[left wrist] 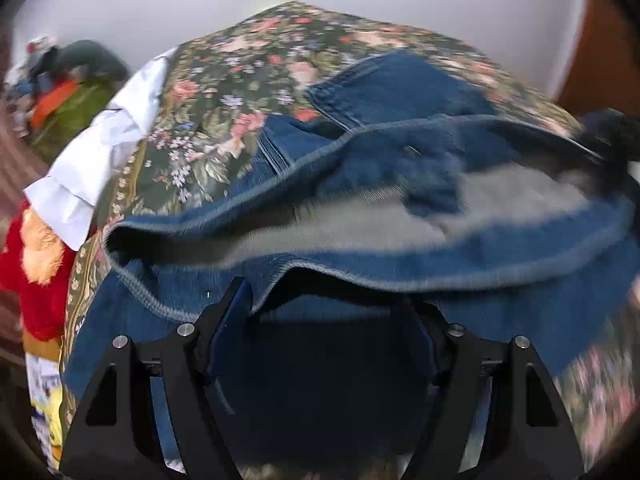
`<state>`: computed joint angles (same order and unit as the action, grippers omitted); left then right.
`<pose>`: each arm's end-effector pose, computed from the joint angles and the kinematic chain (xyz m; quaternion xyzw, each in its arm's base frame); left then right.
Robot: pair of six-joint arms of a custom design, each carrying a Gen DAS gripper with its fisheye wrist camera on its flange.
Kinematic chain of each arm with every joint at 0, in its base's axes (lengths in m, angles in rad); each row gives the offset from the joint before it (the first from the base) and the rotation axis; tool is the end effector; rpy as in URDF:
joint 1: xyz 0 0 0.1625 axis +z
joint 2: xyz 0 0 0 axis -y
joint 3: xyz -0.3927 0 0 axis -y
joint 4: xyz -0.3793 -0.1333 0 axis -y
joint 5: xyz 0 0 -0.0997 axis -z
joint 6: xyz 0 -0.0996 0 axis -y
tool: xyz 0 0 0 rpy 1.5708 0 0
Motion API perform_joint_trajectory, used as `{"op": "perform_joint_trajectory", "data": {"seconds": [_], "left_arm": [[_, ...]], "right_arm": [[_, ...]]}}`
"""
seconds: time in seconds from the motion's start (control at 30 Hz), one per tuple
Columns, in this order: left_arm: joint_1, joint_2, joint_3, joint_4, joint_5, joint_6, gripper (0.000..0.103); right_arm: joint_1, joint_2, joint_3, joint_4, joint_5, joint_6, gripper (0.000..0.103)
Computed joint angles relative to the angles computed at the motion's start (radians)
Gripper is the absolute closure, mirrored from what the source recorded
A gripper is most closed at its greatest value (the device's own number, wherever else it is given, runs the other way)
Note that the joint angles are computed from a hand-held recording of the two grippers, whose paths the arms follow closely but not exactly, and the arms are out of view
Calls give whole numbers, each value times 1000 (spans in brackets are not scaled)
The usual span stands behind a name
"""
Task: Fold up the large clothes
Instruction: 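Carry the held hem over the jacket toward the collar with both grippers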
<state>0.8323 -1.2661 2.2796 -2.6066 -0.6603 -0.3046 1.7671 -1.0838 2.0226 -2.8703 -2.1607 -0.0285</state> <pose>-0.1256 -0.4529 0.1564 0.1885 0.8781 -0.2277 0.3762 0.1798 -0.5050 0.1613 0.0538 -0.9412 0.1950 0.2706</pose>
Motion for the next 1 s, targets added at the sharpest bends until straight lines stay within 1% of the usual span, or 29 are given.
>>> {"op": "perform_joint_trajectory", "data": {"seconds": [0.03,0.07,0.1,0.13,0.17,0.2,0.23,0.27,0.3,0.33,0.37,0.4,0.43,0.5,0.53,0.57,0.6,0.67,0.7,0.77,0.83,0.87,0.9,0.97,1.0], "left_arm": [[13,39,-29,-5,21,-24,31],[31,82,-66,3,51,-56,31],[53,125,-107,25,93,-89,28],[82,155,-147,48,103,-100,26],[109,164,-172,55,73,-100,24],[120,163,-181,61,54,-110,22],[126,165,-185,58,50,-118,21],[123,171,-178,43,67,-114,18],[118,177,-170,28,90,-102,13],[116,181,-162,13,110,-89,10],[118,179,-155,1,117,-89,6],[125,175,-157,-1,108,-92,6],[130,171,-159,8,101,-100,6],[129,173,-163,26,110,-104,6],[127,178,-164,29,117,-106,6],[124,180,-164,31,123,-108,6],[121,181,-160,20,128,-103,6],[117,178,-152,-1,128,-88,7],[112,168,-142,-12,124,-78,10],[98,141,-128,2,124,-70,13],[87,107,-116,19,120,-70,14],[77,71,-102,28,114,-70,14],[74,45,-95,32,100,-64,14],[65,-20,-78,52,75,-60,14],[60,-41,-73,65,74,-60,14]], "right_arm": [[16,11,-12,17,-34,-38,86],[28,15,-18,27,-54,-77,86],[39,14,-21,36,-64,-123,86],[42,4,-16,35,-59,-174,86],[46,-10,-10,32,-40,-213,86],[41,-32,-5,42,-6,-224,85],[24,-68,-1,71,61,-213,84],[4,-95,-2,99,120,-191,83],[-32,-127,-3,125,204,-149,83],[-63,-148,0,138,276,-113,83],[-81,-162,-6,163,306,-45,83],[-88,-165,0,152,294,-7,83],[-77,-154,11,98,240,-8,83],[-41,-157,39,-101,40,-105,83],[-15,-146,44,-178,-65,-119,83],[-5,-161,48,-212,-127,-121,83],[-6,-195,55,-205,-148,-112,83],[-14,-262,70,-124,-120,-102,83],[-13,-299,88,-85,-104,-107,83],[4,-325,122,-69,-114,-131,83],[24,-332,164,-77,-116,-162,83],[32,-334,180,-73,-111,-171,83],[45,-323,197,-67,-91,-174,83],[48,-296,224,-65,-45,-191,83],[60,-264,224,-44,-22,-193,83]]}}
